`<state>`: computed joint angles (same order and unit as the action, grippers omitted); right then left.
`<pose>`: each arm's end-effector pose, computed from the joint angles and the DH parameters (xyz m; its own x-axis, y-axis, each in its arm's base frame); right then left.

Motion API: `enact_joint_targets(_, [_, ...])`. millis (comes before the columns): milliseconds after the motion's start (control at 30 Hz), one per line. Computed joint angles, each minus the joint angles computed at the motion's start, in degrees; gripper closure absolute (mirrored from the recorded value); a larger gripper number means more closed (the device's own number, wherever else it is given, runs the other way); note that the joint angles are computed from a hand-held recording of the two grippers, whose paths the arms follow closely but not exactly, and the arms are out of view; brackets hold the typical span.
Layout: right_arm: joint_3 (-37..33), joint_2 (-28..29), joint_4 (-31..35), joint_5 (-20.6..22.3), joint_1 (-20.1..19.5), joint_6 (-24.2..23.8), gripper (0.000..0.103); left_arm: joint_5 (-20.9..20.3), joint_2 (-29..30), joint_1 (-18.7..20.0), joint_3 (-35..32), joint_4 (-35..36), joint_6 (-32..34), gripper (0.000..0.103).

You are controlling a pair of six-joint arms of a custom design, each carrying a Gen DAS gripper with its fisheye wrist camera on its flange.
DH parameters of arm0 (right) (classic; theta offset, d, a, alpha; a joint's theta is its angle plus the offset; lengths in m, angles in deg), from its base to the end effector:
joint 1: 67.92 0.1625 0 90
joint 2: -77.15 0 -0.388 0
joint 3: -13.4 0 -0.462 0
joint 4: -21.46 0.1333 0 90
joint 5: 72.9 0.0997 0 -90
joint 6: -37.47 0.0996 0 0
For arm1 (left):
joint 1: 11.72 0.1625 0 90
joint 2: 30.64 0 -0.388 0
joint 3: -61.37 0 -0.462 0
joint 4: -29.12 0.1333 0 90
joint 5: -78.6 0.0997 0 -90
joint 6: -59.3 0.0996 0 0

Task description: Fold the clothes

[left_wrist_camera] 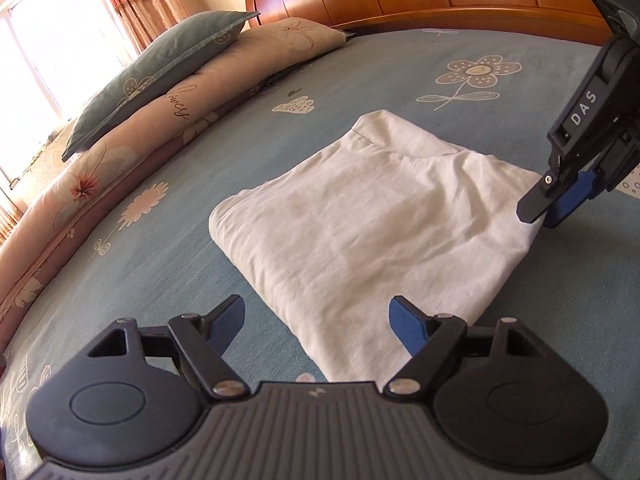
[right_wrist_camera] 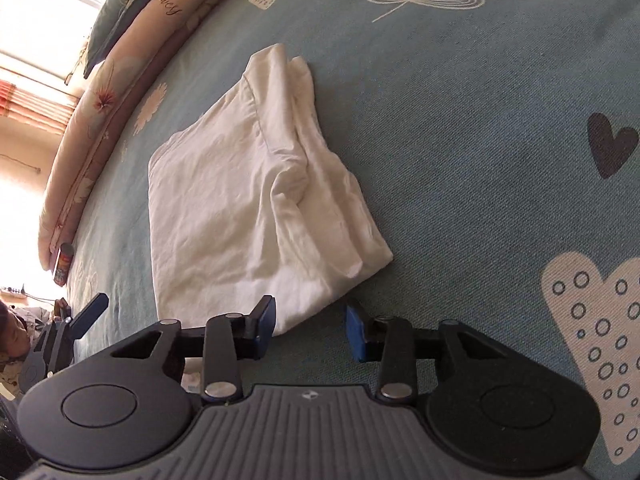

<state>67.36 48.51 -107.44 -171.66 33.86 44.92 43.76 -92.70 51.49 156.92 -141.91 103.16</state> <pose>0.2949 -0.8356 0.0786 -0.9923 -0.0420 0.1163 -0.0704 0.9652 -0.2520 -0.1129 -0.7007 0.2855 -0.3537 0.2135 -0.9107 0.7618 0.6306 -0.1480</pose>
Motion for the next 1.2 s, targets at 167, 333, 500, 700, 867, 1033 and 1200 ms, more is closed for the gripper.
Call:
enact_joint_targets(167, [0.17,-0.40,-2.24,0.59,-0.07,0.76,0.097,-0.57,1.23,-0.38,-0.95,1.43,0.29,0.023])
enact_joint_targets(333, [-3.00,0.90,1.05,-0.64,-0.07,-2.01,0.096,-1.27,2.51,0.08,-2.71,7.98,-3.37,0.022])
enact_joint_targets(500, [-5.08,1.53,7.16,-2.79,-0.58,0.18,0.083,-1.90,2.07,0.49,-3.82,17.88,-9.02,0.022])
enact_joint_targets(700, [-6.78,1.83,2.79,-6.64,1.88,-12.57,0.081,-5.74,1.59,-0.08,-2.89,12.05,0.36,0.020])
enact_joint_targets(867, [-18.28,9.64,7.23,-1.21,2.30,-22.73,0.080,-9.52,2.71,0.43,-4.47,17.93,-3.62,0.020])
enact_joint_targets(1033, [-30.98,18.31,15.58,-7.64,2.23,-27.83,0.086,-13.21,3.34,1.15,-7.62,30.94,-17.57,0.020])
enact_joint_targets(1200, [-29.67,17.22,16.64,-6.79,1.94,-29.82,0.085,-13.23,1.87,0.65,-8.40,35.08,-22.52,0.020])
